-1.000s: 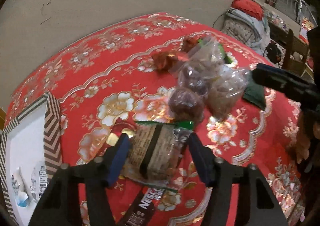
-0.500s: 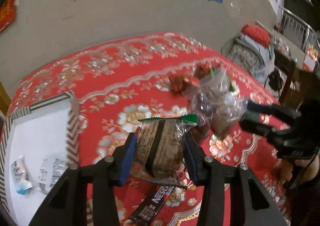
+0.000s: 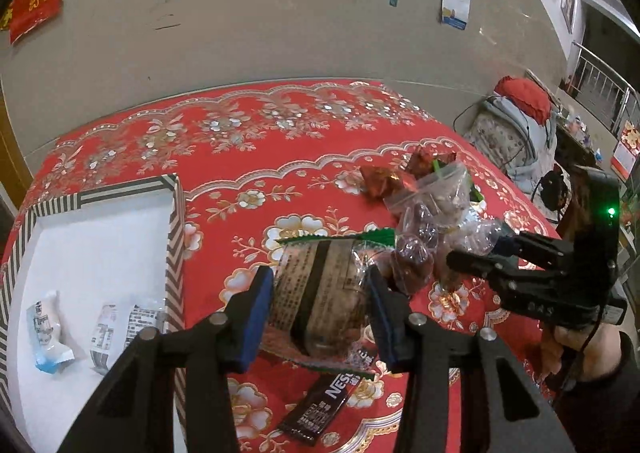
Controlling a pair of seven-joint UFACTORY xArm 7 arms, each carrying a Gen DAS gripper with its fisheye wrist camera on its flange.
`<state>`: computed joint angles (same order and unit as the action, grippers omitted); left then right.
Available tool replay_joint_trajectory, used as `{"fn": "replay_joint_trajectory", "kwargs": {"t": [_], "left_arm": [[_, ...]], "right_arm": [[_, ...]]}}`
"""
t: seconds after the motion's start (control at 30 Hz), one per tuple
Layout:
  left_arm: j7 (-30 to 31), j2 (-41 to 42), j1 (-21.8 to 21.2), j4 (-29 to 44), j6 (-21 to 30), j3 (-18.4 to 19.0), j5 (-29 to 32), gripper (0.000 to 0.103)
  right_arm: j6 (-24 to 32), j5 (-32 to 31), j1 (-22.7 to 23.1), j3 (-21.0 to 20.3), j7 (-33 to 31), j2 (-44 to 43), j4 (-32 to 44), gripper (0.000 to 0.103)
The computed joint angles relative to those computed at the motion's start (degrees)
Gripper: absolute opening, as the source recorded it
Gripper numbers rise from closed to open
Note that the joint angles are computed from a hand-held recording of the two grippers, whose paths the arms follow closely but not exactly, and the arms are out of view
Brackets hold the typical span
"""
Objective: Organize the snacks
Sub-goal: 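Grasp the round pastry packet with the left gripper while the right grasps a clear nut bag, then carry both packets over the white box and open both grippers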
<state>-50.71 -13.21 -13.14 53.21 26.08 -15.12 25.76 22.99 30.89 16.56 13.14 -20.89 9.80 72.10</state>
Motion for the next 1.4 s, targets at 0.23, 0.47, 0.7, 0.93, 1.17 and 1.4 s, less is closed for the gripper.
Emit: {"fn": "replay_joint_trajectory", "kwargs": {"t": [0.23,0.47,0.7,0.93,1.17,1.4], "left_arm": [[-0.09,0.15,-0.12,0.14,0.68,-0.16,0.27,0.048],[-0.35,0.05,-0.34,0.07,0.7,0.15,0.19,0.048],[0.31,-1.92,0.04,-1.37,-1.04,0.3,-0.66,0.048],[0.84,-5.89,2.13,-3.95,-3.05,0.56,-2.53,0.048],[3.1,-12.33,5.57,-9.47,-4.24,2.14,-6.34,0.048],[5.03,-21.91,11.58,-16.65,-2.63,3.15,-8.82,0.048]], "right_arm": [[-1.51,3.75,-0.76,0.54,-3.08,-0.96,-1.28,0.024],[-7.68,15.33,-0.62,1.81,-13.85,-4.14,-4.67,0.023],[-14.17,33.24,1.75,1.87,-31.42,-7.18,-6.47,0.023],[-17.28,52.58,6.73,1.05,-51.13,-9.72,-4.22,0.023],[-15.61,46.6,10.48,1.46,-46.01,-8.84,-1.32,0.023],[-13.66,36.11,12.51,4.18,-37.05,-3.36,5.18,0.023]]}}
